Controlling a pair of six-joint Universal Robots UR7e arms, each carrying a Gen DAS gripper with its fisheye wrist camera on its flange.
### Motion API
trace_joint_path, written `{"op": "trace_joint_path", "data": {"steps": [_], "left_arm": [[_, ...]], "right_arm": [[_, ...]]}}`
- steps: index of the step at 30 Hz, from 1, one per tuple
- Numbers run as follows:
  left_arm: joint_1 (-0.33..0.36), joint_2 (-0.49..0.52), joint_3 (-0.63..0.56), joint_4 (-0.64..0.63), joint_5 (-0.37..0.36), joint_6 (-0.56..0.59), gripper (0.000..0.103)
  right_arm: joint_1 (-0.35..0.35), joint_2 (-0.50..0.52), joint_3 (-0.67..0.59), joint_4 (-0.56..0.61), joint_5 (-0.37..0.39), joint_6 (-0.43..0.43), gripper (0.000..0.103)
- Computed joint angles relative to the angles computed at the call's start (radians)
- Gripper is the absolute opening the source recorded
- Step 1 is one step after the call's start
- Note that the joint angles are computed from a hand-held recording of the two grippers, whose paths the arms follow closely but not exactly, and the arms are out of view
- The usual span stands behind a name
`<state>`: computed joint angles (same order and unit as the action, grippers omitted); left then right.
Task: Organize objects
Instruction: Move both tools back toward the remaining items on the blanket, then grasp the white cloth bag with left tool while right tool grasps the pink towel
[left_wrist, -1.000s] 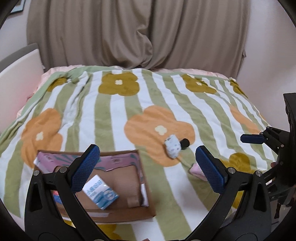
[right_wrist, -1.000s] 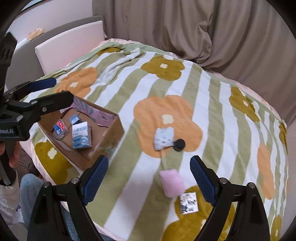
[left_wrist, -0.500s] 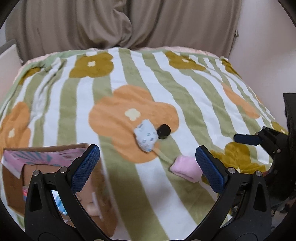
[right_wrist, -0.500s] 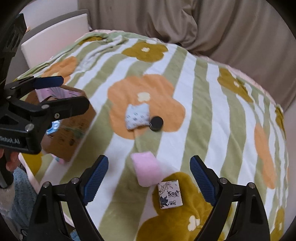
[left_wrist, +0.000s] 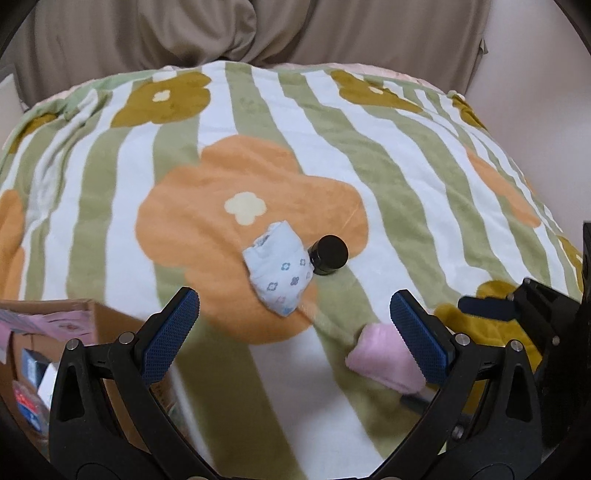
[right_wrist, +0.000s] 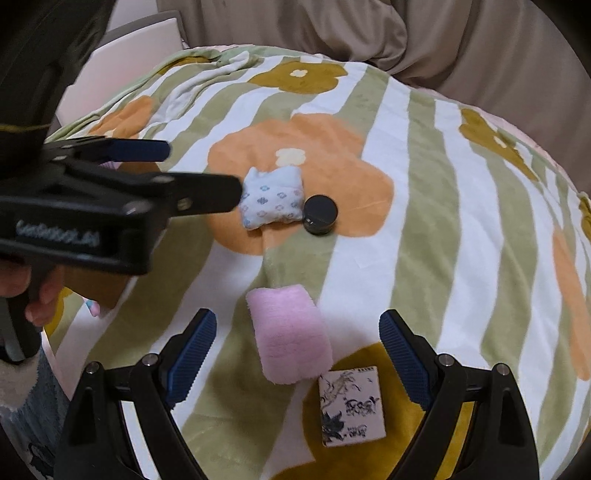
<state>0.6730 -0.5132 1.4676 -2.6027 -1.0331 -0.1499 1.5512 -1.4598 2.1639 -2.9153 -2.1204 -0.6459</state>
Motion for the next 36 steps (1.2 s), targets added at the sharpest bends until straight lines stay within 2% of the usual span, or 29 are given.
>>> {"op": "trace_joint_path", "data": {"steps": [2,14,19,23,25,27,31,33,36], "left_arm": [[0.007,0.021,-0.021,0.009,-0.004,-0.001,0.099],[0.043,0.122,-0.128,0.067,0.050,0.041,0.097],[0.057,0.142,-0.159,0.090,0.044,0.045,0.088],[0.064,0.155,-0.178,0.110,0.038,0.041,0.076],[0.065,0.162,-0.187,0.116,0.037,0.040,0.073],[0.067,0.169,-0.194,0.122,0.036,0.040,0.063],[0.068,0.173,-0.192,0.123,0.034,0.040,0.054],[0.068,0.174,-0.189,0.126,0.033,0.045,0.047],[0.067,0.173,-0.188,0.126,0.030,0.049,0.043]], "right_arm": [[-0.012,0.009,0.003,-0.005,0.007,-0.008,0.088],[-0.065,0.058,-0.001,-0.051,0.042,-0.057,0.088],[-0.067,0.091,-0.008,-0.068,0.020,-0.091,0.088],[-0.074,0.105,-0.011,-0.082,0.023,-0.108,0.087],[-0.075,0.112,-0.014,-0.080,0.022,-0.115,0.082],[-0.073,0.121,-0.016,-0.085,0.014,-0.126,0.078],[-0.066,0.139,-0.012,-0.117,-0.008,-0.162,0.073],[-0.063,0.144,-0.008,-0.129,-0.011,-0.177,0.068],[-0.060,0.154,-0.001,-0.147,-0.017,-0.202,0.059]]}}
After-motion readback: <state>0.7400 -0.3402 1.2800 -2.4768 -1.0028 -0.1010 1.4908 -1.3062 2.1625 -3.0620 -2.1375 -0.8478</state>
